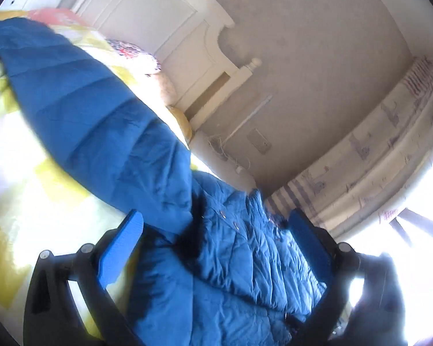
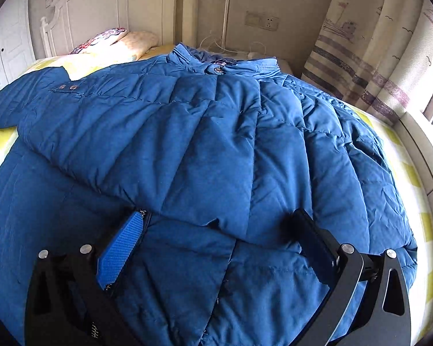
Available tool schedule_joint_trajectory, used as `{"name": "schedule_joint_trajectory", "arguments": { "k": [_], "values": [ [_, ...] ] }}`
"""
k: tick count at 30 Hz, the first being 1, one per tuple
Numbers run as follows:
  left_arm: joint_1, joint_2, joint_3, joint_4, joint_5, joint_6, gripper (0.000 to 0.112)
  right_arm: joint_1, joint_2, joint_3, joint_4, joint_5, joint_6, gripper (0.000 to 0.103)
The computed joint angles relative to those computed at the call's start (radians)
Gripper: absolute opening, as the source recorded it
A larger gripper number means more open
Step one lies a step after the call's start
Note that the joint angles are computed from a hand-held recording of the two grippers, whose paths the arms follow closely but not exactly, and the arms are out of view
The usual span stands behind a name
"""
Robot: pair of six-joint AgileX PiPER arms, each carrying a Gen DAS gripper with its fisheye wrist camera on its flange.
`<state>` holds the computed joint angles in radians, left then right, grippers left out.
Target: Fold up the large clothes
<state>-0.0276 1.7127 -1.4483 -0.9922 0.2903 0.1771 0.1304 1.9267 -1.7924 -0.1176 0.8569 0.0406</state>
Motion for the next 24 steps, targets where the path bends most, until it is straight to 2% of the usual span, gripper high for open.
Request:
{"name": "schedule_joint_trajectory", "arguments": {
  "k": [2, 4, 7, 9, 11, 12, 13, 14, 15, 17, 20, 22, 24],
  "values": [
    [0.146, -0.039, 0.069, -0.177, 0.021, 0.080, 0.100, 0.004, -0.005, 0.008, -0.006, -0.004, 0.012, 0.099],
    [0.273, -0.044, 0.091, -0.210, 0.037, 0.020, 0.096, -0.002, -0.005, 0.007, 0.008, -0.004, 0.001, 0.099],
    [0.411, 0.009, -0.013, -0.030, 0.119, -0.207, 0.094, -0.014, -0.004, 0.003, 0.035, -0.003, -0.026, 0.099],
    [0.454, 0.081, -0.151, 0.169, 0.189, -0.404, 0.094, -0.015, -0.009, 0.010, 0.037, -0.011, -0.026, 0.099],
    [0.480, 0.179, -0.323, 0.297, 0.296, -0.548, 0.093, -0.016, -0.024, 0.034, 0.025, -0.036, -0.007, 0.098],
    [0.483, 0.225, -0.414, 0.369, 0.354, -0.622, 0.084, -0.020, -0.036, 0.049, 0.023, -0.055, 0.010, 0.098],
    [0.484, 0.260, -0.485, 0.402, 0.401, -0.660, 0.043, -0.029, -0.058, 0.082, 0.026, -0.093, 0.020, 0.098],
    [0.484, 0.291, -0.548, 0.407, 0.447, -0.687, 0.021, -0.044, -0.092, 0.128, 0.043, -0.147, 0.030, 0.098],
    [0.475, 0.290, -0.571, 0.428, 0.454, -0.717, 0.007, -0.064, -0.130, 0.183, 0.070, -0.212, 0.037, 0.098],
    [0.408, 0.209, -0.527, 0.510, 0.355, -0.724, 0.006, -0.130, -0.212, 0.309, 0.216, -0.366, -0.007, 0.098],
    [0.220, 0.138, -0.569, 0.698, 0.318, -0.714, 0.006, -0.220, -0.306, 0.474, 0.516, -0.570, -0.136, 0.098],
    [0.051, 0.167, -0.692, 0.809, 0.352, -0.675, 0.006, -0.249, -0.352, 0.557, 0.716, -0.676, -0.249, 0.098],
    [-0.124, 0.268, -0.892, 0.873, 0.445, -0.573, 0.006, -0.271, -0.372, 0.588, 0.916, -0.708, -0.393, 0.098]
  ]
}}
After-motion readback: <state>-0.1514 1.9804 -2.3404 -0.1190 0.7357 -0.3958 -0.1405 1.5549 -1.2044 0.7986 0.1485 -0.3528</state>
